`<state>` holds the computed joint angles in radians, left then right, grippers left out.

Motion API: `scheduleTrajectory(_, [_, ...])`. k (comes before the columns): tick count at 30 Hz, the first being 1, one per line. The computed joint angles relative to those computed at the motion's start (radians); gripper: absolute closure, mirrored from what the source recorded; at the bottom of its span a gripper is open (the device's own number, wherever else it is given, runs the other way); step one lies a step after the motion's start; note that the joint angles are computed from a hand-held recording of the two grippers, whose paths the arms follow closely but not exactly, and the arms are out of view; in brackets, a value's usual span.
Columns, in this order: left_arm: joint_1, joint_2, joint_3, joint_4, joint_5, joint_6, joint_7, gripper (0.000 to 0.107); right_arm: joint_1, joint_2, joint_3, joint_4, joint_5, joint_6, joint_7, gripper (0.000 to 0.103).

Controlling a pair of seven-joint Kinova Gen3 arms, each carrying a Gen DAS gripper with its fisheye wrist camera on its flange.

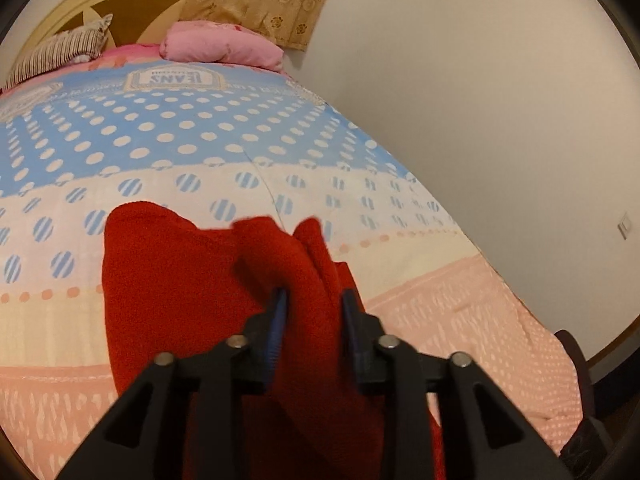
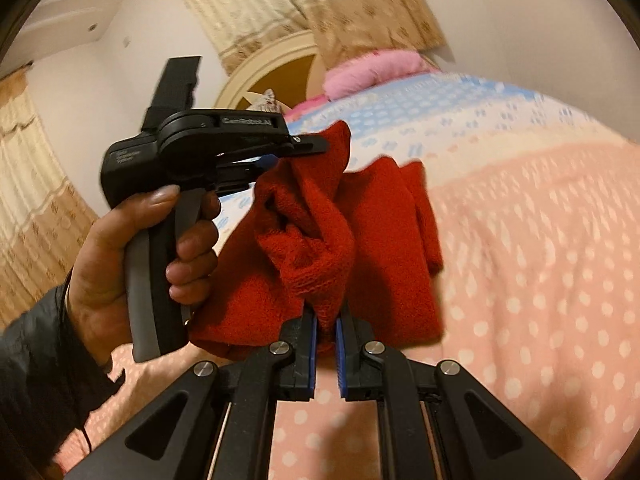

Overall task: Fold small clothes
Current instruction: 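Open both tools to release the folded sweater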

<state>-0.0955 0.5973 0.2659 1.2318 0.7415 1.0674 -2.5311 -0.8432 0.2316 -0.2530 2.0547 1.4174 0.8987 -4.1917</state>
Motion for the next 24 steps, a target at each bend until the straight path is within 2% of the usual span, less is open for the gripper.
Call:
scheduleTrajectory(2, [-0.027,-0.016,0.01,0.033,0.036,0.01,-0.048,0.067,0.007,-0.011,0.004,0.022,0.004,-0.024,-0.047,0.096])
scheduleTrajectory(4, [-0.059,-0.044,0.015,0.086,0.079,-0.004,-0.117,0.046,0.029,-0.018,-0.018,0.045,0.023,-0.037,-0.094,0.096])
scheduleTrajectory(6, [-0.117,-0.078,0.052,0.153,0.091,-0.043,-0.198,0.035,0.054,-0.02,-0.052,0.06,0.033,-0.037,-0.129,0.096])
scheduleTrajectory(8, [-0.12,-0.109,0.041,0.208,0.088,-0.109,-0.261,0.033,0.057,-0.019,-0.061,0.057,0.022,-0.036,-0.119,0.096])
scheduleTrajectory(10, [-0.078,-0.148,-0.027,0.272,0.074,-0.191,-0.316,0.033,0.052,-0.018,-0.057,0.055,0.014,-0.037,-0.118,0.095])
scheduleTrajectory(13, [-0.063,-0.166,-0.07,0.339,0.057,-0.267,-0.363,0.033,0.076,-0.022,-0.085,0.083,0.039,-0.03,-0.21,0.091])
scheduleTrajectory(15, [-0.127,-0.156,-0.046,0.361,0.098,-0.238,-0.391,0.033,0.029,-0.022,-0.065,0.08,-0.003,0.033,-0.23,0.084])
scheduleTrajectory(17, [-0.163,-0.149,-0.046,0.367,0.14,-0.195,-0.398,0.028,-0.063,-0.029,-0.01,0.056,-0.064,0.115,-0.186,0.061])
scheduleTrajectory(19, [-0.188,-0.142,-0.051,0.368,0.174,-0.151,-0.4,0.022,-0.122,-0.026,0.032,0.02,-0.11,0.18,-0.104,0.047])
scheduleTrajectory(21, [-0.206,-0.141,-0.058,0.373,0.195,-0.109,-0.411,0.022,-0.107,-0.045,0.039,-0.001,-0.111,0.18,-0.033,0.047])
scheduleTrajectory(23, [-0.227,-0.157,-0.069,0.401,0.219,-0.081,-0.448,0.021,-0.026,-0.071,0.012,-0.013,-0.112,0.117,0.044,0.047])
scheduleTrajectory(24, [-0.236,-0.163,-0.079,0.411,0.223,-0.065,-0.464,0.016,0.02,-0.082,-0.011,-0.016,-0.111,0.087,0.084,0.047])
